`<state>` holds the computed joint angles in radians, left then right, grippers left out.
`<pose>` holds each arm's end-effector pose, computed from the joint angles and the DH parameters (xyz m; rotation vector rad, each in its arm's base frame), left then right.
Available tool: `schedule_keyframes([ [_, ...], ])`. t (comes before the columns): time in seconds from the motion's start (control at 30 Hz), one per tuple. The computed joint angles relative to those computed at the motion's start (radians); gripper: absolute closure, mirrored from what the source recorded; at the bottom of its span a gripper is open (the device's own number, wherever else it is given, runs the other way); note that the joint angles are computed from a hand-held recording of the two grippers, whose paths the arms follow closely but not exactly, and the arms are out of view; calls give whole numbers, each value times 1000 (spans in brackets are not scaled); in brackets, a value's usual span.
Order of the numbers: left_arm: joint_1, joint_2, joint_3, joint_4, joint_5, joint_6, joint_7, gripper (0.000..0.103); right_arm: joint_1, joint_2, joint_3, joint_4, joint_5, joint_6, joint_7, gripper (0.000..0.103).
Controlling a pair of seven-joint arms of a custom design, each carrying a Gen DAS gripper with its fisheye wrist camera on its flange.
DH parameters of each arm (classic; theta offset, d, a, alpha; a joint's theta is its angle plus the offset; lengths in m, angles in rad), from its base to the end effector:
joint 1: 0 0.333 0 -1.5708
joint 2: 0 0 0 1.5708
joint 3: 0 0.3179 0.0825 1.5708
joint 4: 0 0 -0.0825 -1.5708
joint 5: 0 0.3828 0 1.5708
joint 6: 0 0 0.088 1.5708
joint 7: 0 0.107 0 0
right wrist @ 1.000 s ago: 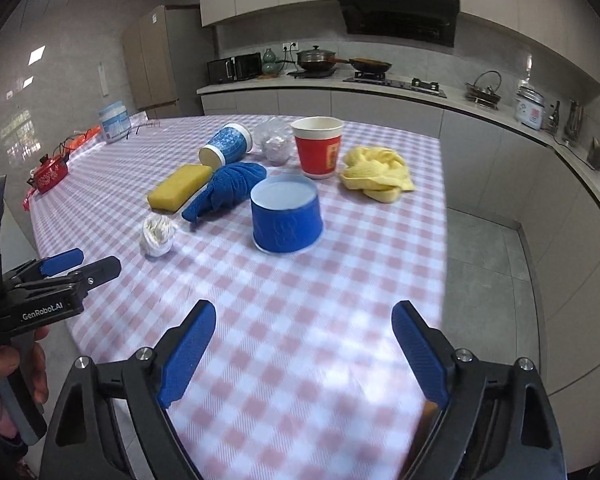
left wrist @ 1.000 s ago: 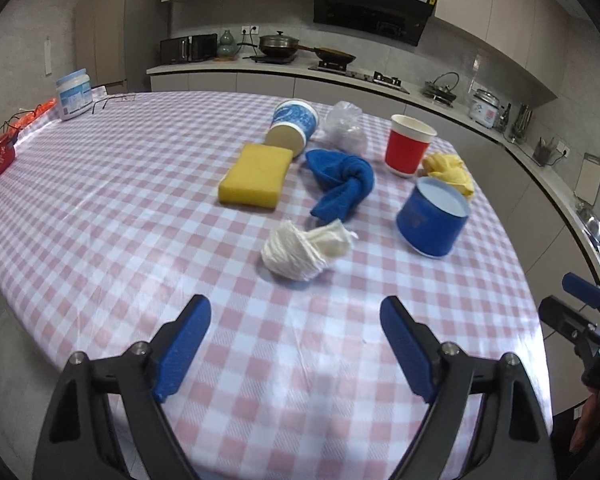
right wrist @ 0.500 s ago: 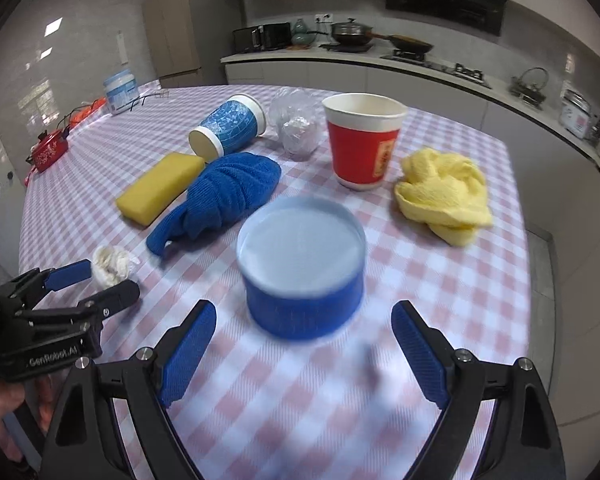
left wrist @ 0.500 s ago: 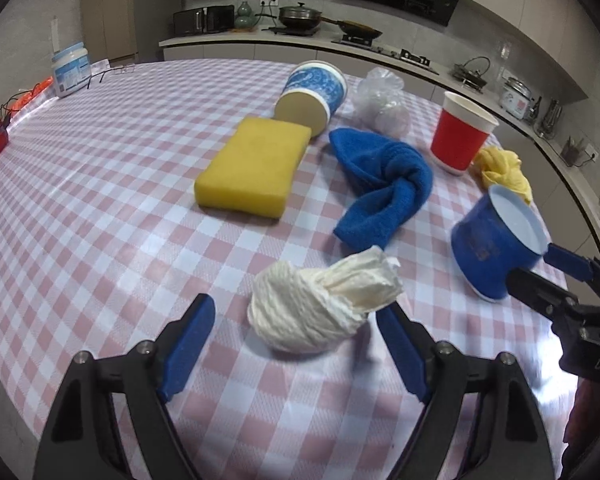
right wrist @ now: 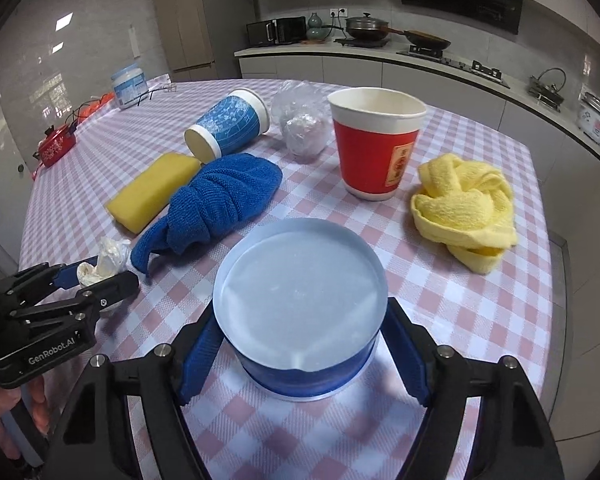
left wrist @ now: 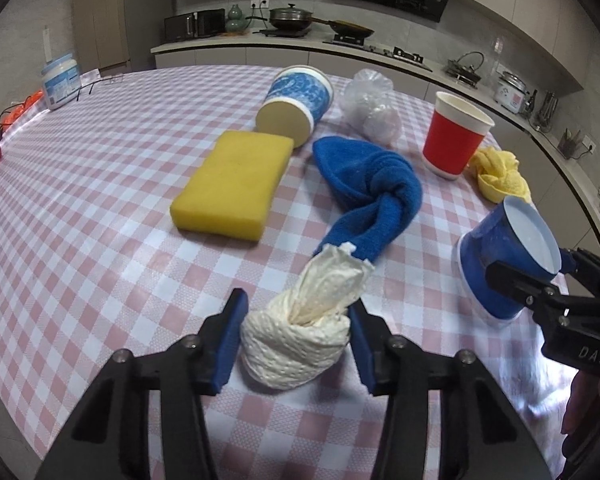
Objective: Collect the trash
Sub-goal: 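Grasp the white tissue with the left tool while the right tool grasps the blue cup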
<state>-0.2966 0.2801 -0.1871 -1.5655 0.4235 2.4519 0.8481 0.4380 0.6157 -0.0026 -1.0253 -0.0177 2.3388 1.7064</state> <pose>0.6187 -0.3063 0.5564 -1.8765 1.8411 -0.7352 0.7023 0.3272 0.5749 -2.0181 1.4750 -0.4562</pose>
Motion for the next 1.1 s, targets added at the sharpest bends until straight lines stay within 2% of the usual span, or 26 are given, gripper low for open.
schedule_keyframes([
  [0.23,9,-77,-26,-83,-41,59,56,54,24,-199,-23,-283,-69,110,97,25],
  [0.47,14,-157,-58,-170,-126,120,164,54,38,-454,-25,-596,-266,184,338,25],
  [0.67,-9,-195,-93,-215,-232,172,304,54,-5,-674,33,-822,-478,153,587,25],
  [0.77,-28,-200,-109,-222,-283,186,365,54,-46,-780,77,-919,-522,118,667,25],
  [0.9,-54,-207,-123,-229,-333,199,419,54,-106,-902,125,-1025,-530,87,722,25],
  [1.1,-99,-191,-140,-206,-345,201,440,54,-190,-1060,168,-1151,-501,56,715,25],
])
